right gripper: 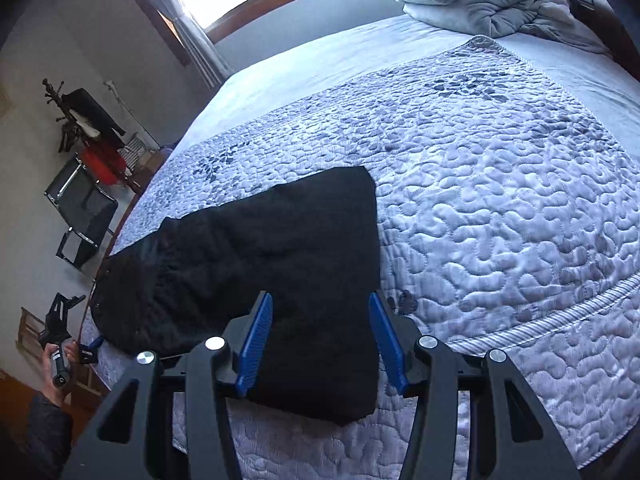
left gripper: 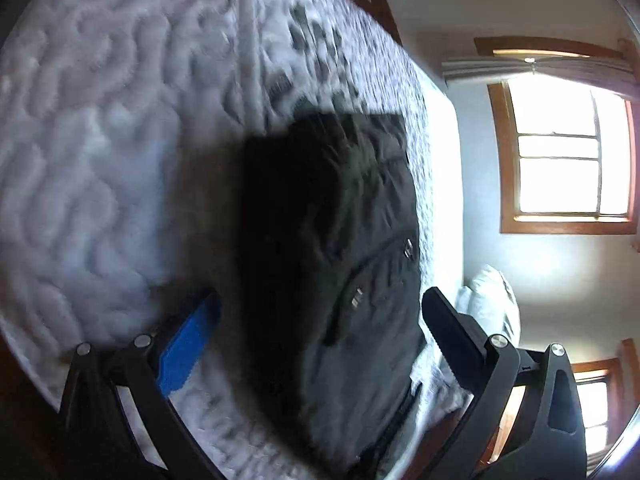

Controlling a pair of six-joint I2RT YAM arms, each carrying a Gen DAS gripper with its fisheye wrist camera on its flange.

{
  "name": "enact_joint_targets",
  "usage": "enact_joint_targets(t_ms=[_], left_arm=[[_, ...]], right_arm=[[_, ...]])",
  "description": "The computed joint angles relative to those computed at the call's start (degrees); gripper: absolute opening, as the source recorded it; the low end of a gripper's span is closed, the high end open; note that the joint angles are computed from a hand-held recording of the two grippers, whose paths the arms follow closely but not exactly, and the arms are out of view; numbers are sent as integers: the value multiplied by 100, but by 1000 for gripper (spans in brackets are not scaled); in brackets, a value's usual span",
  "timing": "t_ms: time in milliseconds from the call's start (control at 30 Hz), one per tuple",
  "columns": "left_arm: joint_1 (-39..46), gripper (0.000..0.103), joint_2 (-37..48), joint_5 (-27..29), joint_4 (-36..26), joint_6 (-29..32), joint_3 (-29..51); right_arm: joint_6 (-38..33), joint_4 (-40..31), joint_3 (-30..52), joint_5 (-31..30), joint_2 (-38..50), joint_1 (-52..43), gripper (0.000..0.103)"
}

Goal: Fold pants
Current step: 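Move the left tool to the end of the folded black pants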

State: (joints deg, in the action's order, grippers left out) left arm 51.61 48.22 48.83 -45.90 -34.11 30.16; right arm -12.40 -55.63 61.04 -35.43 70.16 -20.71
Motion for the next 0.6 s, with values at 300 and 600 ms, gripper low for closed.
enact_joint_targets(t_ms=[300,600], left_arm=[[-733,100,-111,-283,948,-1185,-216],[-777,99,409,-128,1780,-1886,-249]], right_arm=[[85,99,-49,168,-115,435,52],[107,127,-74,201,-28,393,53]])
